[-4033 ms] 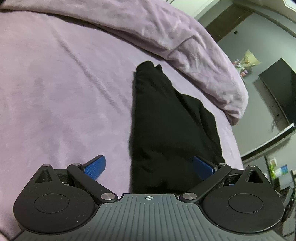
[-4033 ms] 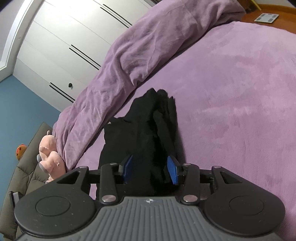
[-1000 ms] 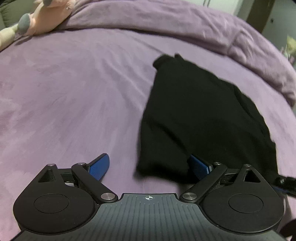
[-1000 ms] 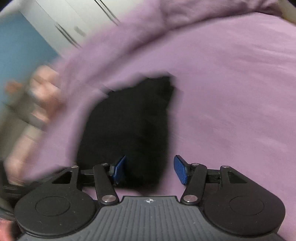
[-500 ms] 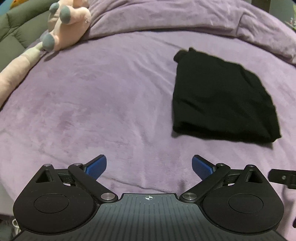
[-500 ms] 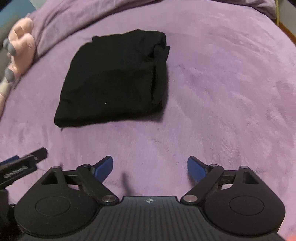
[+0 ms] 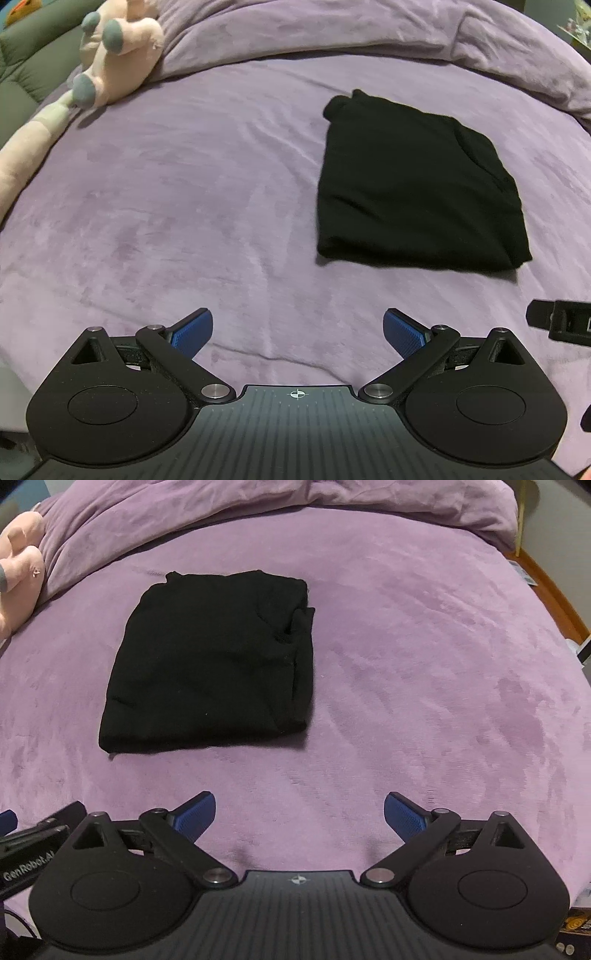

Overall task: Fold small clothes
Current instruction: 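Pull both grippers back from the folded black shirt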

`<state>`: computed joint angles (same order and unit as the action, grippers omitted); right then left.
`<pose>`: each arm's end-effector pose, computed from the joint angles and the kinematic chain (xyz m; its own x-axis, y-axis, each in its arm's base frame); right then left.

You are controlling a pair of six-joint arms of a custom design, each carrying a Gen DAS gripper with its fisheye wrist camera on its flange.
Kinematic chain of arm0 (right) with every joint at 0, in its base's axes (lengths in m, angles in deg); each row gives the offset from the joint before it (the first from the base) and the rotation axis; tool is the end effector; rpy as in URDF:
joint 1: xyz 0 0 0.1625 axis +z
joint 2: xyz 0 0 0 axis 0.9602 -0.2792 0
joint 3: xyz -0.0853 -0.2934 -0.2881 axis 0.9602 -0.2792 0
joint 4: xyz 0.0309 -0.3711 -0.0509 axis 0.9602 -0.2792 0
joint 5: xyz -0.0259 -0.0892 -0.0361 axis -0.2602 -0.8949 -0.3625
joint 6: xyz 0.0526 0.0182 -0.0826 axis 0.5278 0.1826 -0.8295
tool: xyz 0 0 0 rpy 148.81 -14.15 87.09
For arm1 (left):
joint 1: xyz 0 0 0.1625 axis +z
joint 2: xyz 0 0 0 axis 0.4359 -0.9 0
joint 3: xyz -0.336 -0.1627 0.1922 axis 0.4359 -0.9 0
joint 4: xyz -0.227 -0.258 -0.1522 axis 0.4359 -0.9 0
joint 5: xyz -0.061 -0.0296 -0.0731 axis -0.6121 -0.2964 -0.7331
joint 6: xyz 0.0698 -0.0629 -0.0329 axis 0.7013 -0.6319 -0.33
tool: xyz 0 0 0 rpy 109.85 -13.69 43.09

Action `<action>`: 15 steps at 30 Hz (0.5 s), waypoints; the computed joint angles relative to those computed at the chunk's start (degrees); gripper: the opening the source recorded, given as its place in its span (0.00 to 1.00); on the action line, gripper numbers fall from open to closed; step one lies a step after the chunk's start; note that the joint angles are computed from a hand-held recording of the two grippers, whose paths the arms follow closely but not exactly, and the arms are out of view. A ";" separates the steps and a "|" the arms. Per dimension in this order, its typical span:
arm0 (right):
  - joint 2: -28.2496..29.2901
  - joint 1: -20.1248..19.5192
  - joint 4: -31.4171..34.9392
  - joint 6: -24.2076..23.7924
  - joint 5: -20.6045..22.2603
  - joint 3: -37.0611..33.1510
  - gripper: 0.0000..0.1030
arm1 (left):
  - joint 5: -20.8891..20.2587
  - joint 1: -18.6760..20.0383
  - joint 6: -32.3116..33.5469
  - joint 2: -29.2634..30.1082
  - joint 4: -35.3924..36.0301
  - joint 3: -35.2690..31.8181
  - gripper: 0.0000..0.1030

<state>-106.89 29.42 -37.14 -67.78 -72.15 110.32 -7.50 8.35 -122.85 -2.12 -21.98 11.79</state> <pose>0.2082 -0.6120 0.4197 -0.7463 0.1146 0.6557 -0.1241 0.9438 -0.3063 -0.4597 -0.5701 0.0595 -0.6189 -0.1660 -0.7677 0.2824 0.8650 -0.4147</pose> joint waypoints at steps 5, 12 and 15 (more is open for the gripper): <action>-0.39 0.20 0.00 0.52 -0.39 -0.10 0.95 | 0.04 -0.27 -0.12 -0.02 0.30 -0.13 0.99; -0.43 0.46 0.67 1.12 -0.21 -0.23 0.95 | -0.02 -0.49 -0.41 0.06 1.05 -0.57 0.99; -0.49 0.59 0.42 0.92 0.02 -0.23 0.95 | -0.01 -0.53 -0.41 0.08 1.17 -0.67 0.99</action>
